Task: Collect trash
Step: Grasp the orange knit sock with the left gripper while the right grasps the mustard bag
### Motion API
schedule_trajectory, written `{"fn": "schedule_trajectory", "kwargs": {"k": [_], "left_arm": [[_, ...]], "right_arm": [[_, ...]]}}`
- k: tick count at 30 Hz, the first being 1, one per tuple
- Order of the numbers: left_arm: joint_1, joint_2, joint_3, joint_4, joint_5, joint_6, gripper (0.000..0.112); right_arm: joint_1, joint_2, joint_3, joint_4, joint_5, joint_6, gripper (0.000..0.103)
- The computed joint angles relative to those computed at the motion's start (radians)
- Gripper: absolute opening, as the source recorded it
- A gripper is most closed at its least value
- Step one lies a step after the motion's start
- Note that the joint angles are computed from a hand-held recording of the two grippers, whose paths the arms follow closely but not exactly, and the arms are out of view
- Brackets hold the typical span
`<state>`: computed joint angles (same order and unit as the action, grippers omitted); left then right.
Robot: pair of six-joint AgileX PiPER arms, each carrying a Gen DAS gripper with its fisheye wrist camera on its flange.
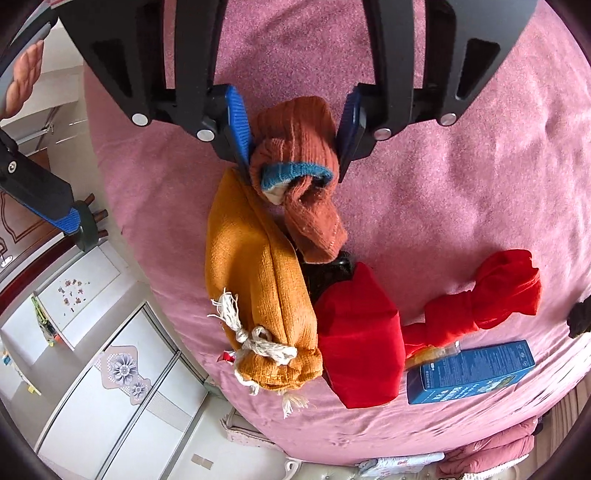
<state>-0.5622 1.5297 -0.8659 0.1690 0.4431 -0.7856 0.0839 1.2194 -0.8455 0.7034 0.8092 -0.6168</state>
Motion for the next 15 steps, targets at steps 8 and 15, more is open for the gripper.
{"fn": "schedule_trajectory", "kwargs": {"k": [8, 15], "left_arm": [[0.067, -0.115, 0.042, -0.106, -0.031, 0.147, 0.031], [0.176, -0.197, 0.060, -0.231, -0.008, 0.300, 0.031]], "right_arm": [[0.079, 0.065, -0.037, -0.006, -0.034, 0.038, 0.049], [0.167, 0.160, -0.095, -0.017, -0.081, 0.088, 0.051]]}}
